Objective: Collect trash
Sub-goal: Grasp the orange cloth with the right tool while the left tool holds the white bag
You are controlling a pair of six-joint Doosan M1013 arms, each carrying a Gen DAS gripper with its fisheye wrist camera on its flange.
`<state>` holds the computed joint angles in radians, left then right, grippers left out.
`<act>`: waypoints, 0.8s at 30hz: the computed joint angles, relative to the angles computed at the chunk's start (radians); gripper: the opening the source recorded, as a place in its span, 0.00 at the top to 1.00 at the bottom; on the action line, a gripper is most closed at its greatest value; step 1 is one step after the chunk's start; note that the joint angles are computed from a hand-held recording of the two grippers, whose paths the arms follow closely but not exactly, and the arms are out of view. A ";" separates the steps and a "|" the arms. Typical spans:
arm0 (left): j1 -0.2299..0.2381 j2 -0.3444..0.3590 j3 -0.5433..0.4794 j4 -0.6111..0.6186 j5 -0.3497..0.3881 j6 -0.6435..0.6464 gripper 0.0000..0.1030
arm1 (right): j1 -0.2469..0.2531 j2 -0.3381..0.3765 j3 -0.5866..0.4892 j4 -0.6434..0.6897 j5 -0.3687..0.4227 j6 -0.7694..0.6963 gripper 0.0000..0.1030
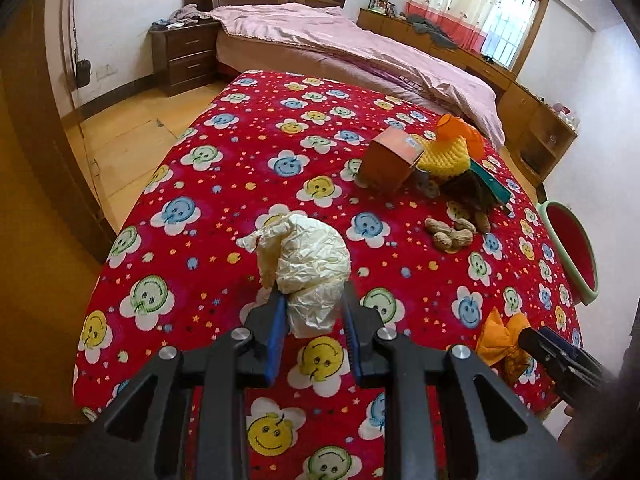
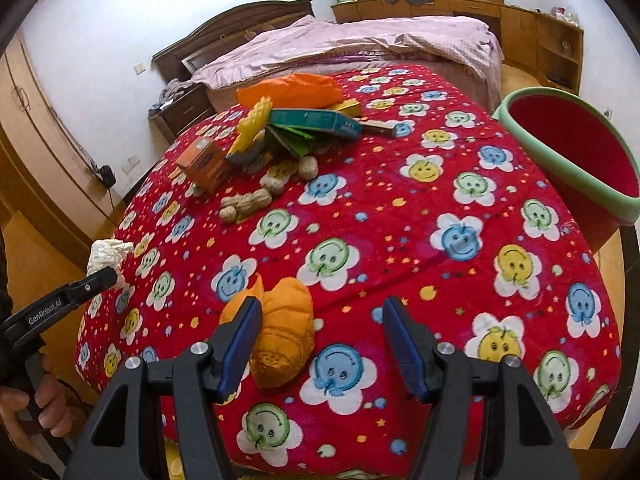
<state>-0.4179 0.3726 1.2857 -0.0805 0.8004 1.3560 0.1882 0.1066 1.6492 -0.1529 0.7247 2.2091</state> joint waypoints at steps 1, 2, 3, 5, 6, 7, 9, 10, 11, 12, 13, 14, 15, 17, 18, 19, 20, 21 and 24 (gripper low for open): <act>0.001 0.000 0.001 -0.004 0.000 0.001 0.75 | 0.003 0.002 -0.002 0.002 0.003 -0.007 0.36; 0.002 -0.001 0.003 -0.008 -0.001 0.004 0.75 | 0.005 0.004 -0.003 0.004 0.005 -0.013 0.36; 0.003 -0.001 0.005 -0.011 -0.001 0.006 0.75 | 0.007 0.006 -0.004 0.008 0.008 -0.020 0.36; 0.003 -0.003 0.007 -0.015 -0.005 0.010 0.75 | 0.010 0.010 -0.006 0.018 0.010 -0.036 0.38; 0.004 -0.004 0.009 -0.018 -0.008 0.014 0.75 | 0.011 0.011 -0.006 0.022 0.010 -0.043 0.42; 0.004 -0.006 0.012 -0.019 -0.012 0.017 0.75 | 0.012 0.011 -0.005 0.025 0.008 -0.047 0.44; 0.005 -0.008 0.014 -0.025 -0.017 0.022 0.75 | 0.011 0.009 -0.004 0.038 0.004 -0.057 0.53; 0.005 -0.009 0.015 -0.029 -0.019 0.025 0.75 | 0.009 0.008 -0.002 0.055 -0.001 -0.072 0.56; 0.006 -0.010 0.016 -0.033 -0.022 0.029 0.75 | 0.008 0.009 -0.002 0.067 -0.004 -0.084 0.61; 0.006 -0.011 0.017 -0.037 -0.025 0.034 0.75 | 0.008 0.009 -0.003 0.077 -0.008 -0.096 0.67; 0.005 -0.013 0.018 -0.040 -0.028 0.039 0.75 | 0.009 0.009 -0.002 0.080 -0.011 -0.105 0.67; 0.005 -0.014 0.018 -0.042 -0.030 0.043 0.75 | 0.012 0.008 -0.002 0.072 -0.013 -0.102 0.68; 0.004 -0.015 0.018 -0.045 -0.033 0.048 0.75 | 0.014 0.006 -0.001 0.067 -0.017 -0.101 0.69; 0.003 -0.017 0.018 -0.050 -0.039 0.059 0.75 | 0.015 0.002 0.002 0.072 -0.028 -0.107 0.70; 0.001 -0.018 0.017 -0.053 -0.042 0.065 0.75 | 0.015 -0.001 0.004 0.072 -0.035 -0.108 0.70; 0.000 -0.018 0.015 -0.055 -0.044 0.072 0.75 | 0.014 -0.005 0.006 0.069 -0.042 -0.105 0.70; -0.001 -0.018 0.013 -0.059 -0.046 0.078 0.75 | 0.014 -0.009 0.009 0.063 -0.049 -0.100 0.70; -0.003 -0.018 0.010 -0.063 -0.048 0.087 0.75 | 0.013 -0.013 0.011 0.055 -0.055 -0.093 0.70; -0.008 -0.015 -0.002 -0.077 -0.047 0.112 0.75 | 0.012 -0.023 0.012 0.022 -0.069 -0.062 0.70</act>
